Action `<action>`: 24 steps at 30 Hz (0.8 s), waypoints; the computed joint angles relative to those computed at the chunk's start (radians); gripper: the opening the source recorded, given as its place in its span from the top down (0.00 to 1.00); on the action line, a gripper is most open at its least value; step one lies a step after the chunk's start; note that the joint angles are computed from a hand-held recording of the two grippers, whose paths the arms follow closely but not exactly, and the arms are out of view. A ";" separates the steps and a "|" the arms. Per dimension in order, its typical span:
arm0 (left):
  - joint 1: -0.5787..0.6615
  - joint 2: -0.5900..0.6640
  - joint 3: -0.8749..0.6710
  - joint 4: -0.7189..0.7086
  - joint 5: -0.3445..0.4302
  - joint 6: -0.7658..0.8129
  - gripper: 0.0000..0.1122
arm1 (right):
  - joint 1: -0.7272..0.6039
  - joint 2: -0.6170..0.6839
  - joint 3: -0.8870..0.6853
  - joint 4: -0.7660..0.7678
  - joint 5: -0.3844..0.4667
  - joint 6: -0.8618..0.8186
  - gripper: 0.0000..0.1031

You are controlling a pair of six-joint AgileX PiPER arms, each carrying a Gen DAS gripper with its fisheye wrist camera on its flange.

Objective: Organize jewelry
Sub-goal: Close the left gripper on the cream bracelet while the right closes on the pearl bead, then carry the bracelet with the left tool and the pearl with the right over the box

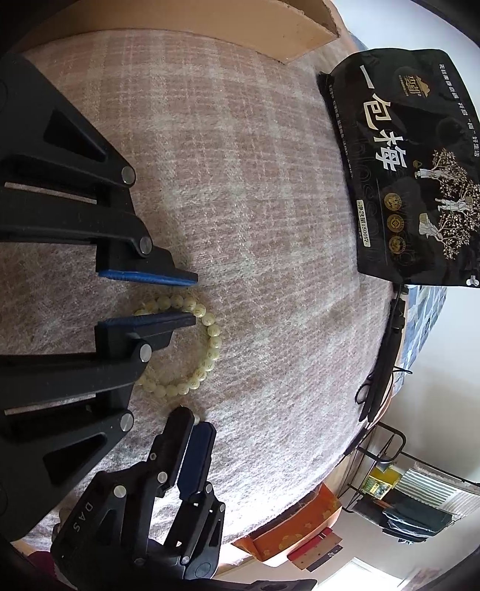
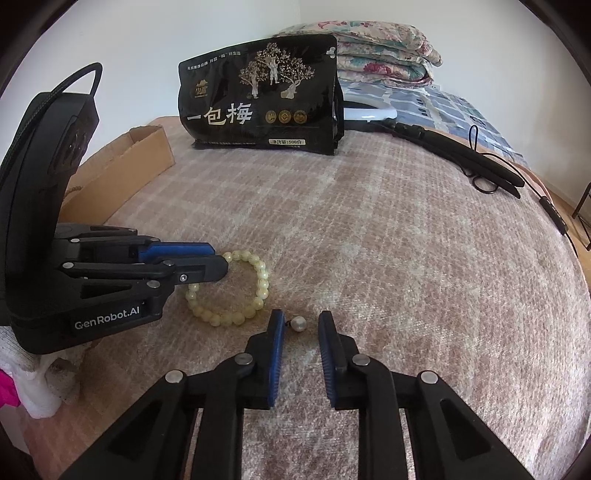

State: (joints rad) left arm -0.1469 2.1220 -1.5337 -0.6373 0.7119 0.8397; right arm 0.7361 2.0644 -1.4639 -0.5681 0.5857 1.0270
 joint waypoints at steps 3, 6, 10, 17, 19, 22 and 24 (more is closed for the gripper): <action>-0.003 -0.011 0.017 0.007 -0.010 0.011 0.88 | 0.010 0.014 -0.023 -0.003 0.022 -0.018 0.83; -0.006 -0.008 0.015 0.014 -0.009 0.006 0.88 | 0.014 0.024 -0.040 0.005 0.034 -0.040 0.83; -0.008 -0.010 0.027 -0.004 -0.027 0.036 0.88 | 0.017 0.030 -0.046 0.003 0.040 -0.040 0.84; 0.000 -0.021 0.044 -0.040 -0.037 0.059 0.95 | 0.020 0.019 -0.025 -0.025 0.019 -0.002 0.85; 0.008 -0.031 0.055 -0.057 -0.040 0.071 0.95 | 0.021 0.008 -0.010 -0.039 0.012 0.019 0.85; 0.020 -0.048 0.074 -0.083 -0.044 0.094 0.95 | 0.026 -0.009 0.013 -0.071 0.009 0.061 0.85; 0.030 -0.063 0.087 -0.101 -0.045 0.115 0.95 | 0.028 -0.023 0.026 -0.085 0.008 0.082 0.85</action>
